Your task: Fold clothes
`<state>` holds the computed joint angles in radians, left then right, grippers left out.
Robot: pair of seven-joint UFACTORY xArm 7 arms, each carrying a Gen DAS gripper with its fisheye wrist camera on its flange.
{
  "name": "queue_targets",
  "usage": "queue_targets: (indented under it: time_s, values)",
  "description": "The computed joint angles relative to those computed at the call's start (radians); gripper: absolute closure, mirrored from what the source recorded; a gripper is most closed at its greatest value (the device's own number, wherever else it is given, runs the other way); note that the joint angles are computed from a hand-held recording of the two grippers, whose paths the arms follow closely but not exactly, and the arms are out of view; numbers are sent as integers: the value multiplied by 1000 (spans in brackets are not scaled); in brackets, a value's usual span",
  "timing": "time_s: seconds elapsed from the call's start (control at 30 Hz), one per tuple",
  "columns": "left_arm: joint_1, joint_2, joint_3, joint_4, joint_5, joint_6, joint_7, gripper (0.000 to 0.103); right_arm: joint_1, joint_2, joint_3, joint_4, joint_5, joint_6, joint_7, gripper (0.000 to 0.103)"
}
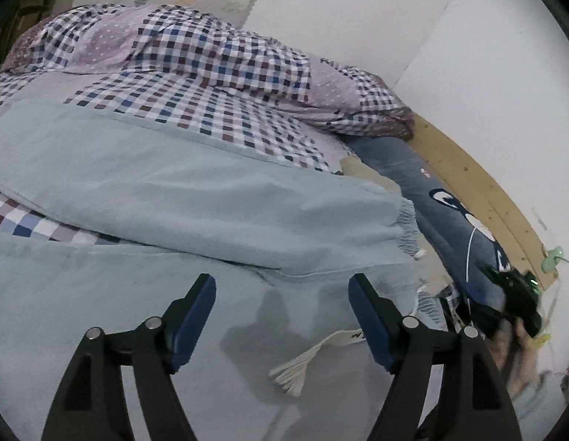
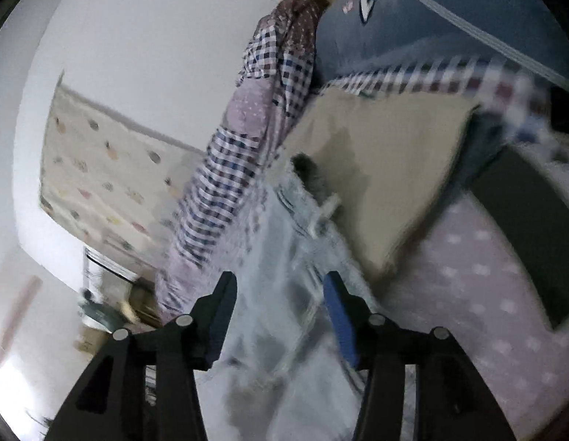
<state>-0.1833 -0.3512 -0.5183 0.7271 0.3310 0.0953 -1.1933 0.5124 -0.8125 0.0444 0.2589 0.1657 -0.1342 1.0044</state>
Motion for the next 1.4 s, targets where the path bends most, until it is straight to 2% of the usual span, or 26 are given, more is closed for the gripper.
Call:
queue_targets:
  time_s: [0.07, 0.17, 0.23, 0.37, 0.47, 0.5, 0.6, 0.73, 0.83, 0.93, 1.07, 1.13, 1.27, 1.37, 1.4]
  values:
    - [12, 24, -13, 19, 11, -8, -3, 24, 91, 139, -116, 33, -7, -121, -14, 49]
    - [5, 49, -11, 38, 26, -8, 6, 24, 179, 286, -261, 82, -65, -226, 8, 49]
    - [-9, 67, 2, 48, 30, -14, 17, 24, 217, 370, -340, 117, -115, -266, 40, 50]
    - [-20, 104, 20, 67, 34, -45, 12, 24, 284, 463, -474, 177, -247, -262, 111, 53]
    - [-21, 132, 23, 77, 29, -71, -2, 24, 360, 515, -596, 215, -371, -289, 190, 59]
    - [-22, 140, 23, 80, 28, -74, -6, 24, 378, 534, -628, 228, -410, -308, 218, 65]
    - [-41, 163, 36, 85, 20, -81, -13, 24, 475, 605, -788, 277, -601, -398, 380, 80]
    - [-52, 172, 46, 81, 20, -95, -28, 24, 488, 703, -857, 336, -755, -509, 542, 81]
    - [-52, 168, 46, 76, 23, -95, -32, 24, 452, 752, -845, 348, -756, -580, 586, 83]
    - [-52, 166, 49, 71, 19, -100, -34, 24, 415, 768, -802, 327, -653, -675, 537, 84]
    - [-27, 162, 30, 65, 23, -114, -50, 24, 375, 736, -731, 324, -571, -700, 444, 84]
    - [-32, 160, 36, 57, 10, -129, -44, 24, 355, 706, -684, 325, -532, -687, 376, 84]
    - [-42, 147, 47, 39, -33, -152, -11, 24, 290, 609, -547, 297, -396, -628, 158, 84]
    - [-40, 133, 44, 27, -70, -165, 15, 24, 240, 585, -464, 268, -274, -702, 83, 84]
    - [-38, 129, 42, 24, -82, -168, 23, 24, 209, 559, -406, 248, -186, -720, 14, 84]
